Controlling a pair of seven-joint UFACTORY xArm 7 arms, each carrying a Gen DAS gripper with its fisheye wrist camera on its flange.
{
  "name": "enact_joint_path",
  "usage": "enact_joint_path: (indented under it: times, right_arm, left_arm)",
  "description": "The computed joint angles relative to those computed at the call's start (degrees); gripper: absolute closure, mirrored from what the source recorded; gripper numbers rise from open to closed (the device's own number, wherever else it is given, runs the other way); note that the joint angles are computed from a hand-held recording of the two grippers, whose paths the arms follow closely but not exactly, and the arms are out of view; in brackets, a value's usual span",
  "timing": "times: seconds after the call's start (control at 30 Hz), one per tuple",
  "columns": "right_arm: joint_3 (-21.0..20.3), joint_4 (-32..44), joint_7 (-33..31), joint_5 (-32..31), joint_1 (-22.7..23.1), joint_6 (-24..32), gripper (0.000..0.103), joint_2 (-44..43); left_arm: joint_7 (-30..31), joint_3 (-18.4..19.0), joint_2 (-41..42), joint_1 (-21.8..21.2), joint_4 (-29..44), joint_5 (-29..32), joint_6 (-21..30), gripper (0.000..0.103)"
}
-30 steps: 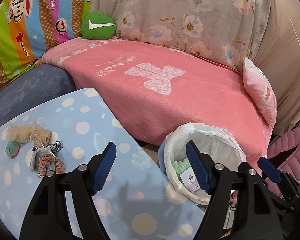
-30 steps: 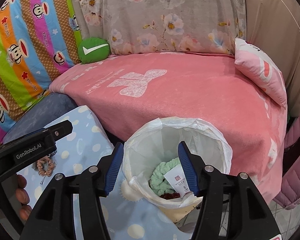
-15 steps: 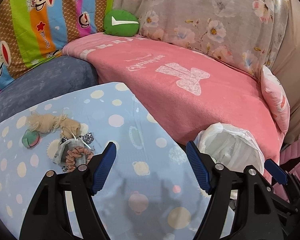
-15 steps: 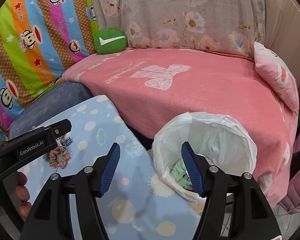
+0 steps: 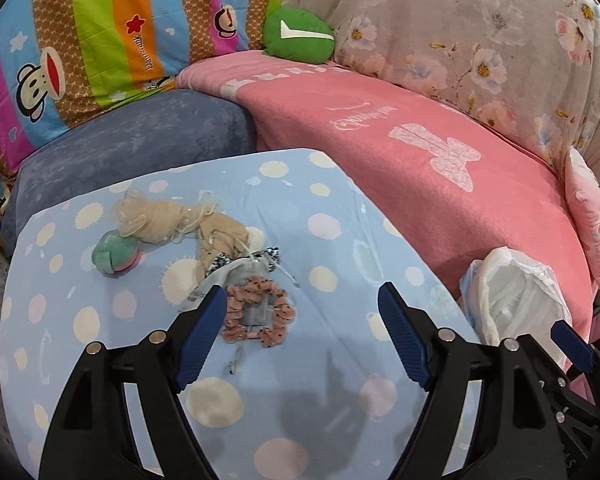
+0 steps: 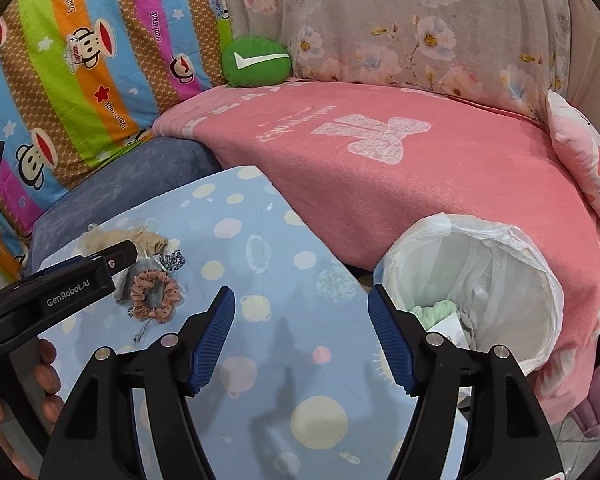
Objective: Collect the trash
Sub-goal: 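Move both open grippers back over the remaining items on the table, then grasp the grey pouch with the left gripper while the right gripper grasps the brown beaded bracelet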
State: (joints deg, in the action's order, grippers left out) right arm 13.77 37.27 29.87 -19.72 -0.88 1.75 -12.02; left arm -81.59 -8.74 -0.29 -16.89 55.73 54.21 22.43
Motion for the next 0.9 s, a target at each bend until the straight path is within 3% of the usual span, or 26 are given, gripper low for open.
enact_joint_path:
  times: [0.03, 0.13, 0.33, 0.5, 0.6, 0.67, 0.8, 0.9]
  right_arm:
    - [1.0, 0.4, 0.8, -0.6, -0.5, 0.1, 0.036, 0.5]
    - [3.5, 1.6, 4.1, -3.6, -1.5, 0.4, 0.036, 2.3]
    - [6.1, 4.7, 14.0, -14.1, -1.7, 0.7, 0.036, 6.8]
    - [5.5, 8.1, 22.2, -22.6, 0.9, 2.4, 0.036, 11.5]
    - [3.8, 10.2, 24.9, -25.4, 3.5, 2.9, 0.036, 14.2]
    - [2.2, 11.7, 27.3, -28.0, 5.6, 3.3, 0.036, 16.0]
    - [-0.3, 14.2, 27.5, -27.5, 9.1, 3.9, 0.036, 19.3]
    - [-1.8, 16.3, 26.0, -26.0, 11.5, 4.4, 0.036, 21.6]
  left_arm:
    - [-0.8, 0.3, -0.4, 0.3, -0.8, 0.9, 0.1, 0.019]
    - [-1.0, 0.8, -1.4, 1.5, -3.0, 1.8, 0.0, 0.016]
    - [3.1, 2.2, -1.5, 4.9, -6.7, -0.6, -3.9, 0.016]
    - [7.5, 3.5, -0.2, 7.1, -8.4, -3.0, -7.4, 0.016]
    - [10.3, 4.4, 1.4, 7.8, -8.6, -5.0, -10.4, 0.022]
    - [14.8, 4.7, 3.0, 7.8, -7.9, -8.9, -11.6, 0.029]
    - [25.1, 5.1, 6.0, 7.5, -6.8, -19.2, -14.4, 0.040]
    - [33.6, 4.0, 8.1, 8.1, -6.0, -28.2, -15.5, 0.059]
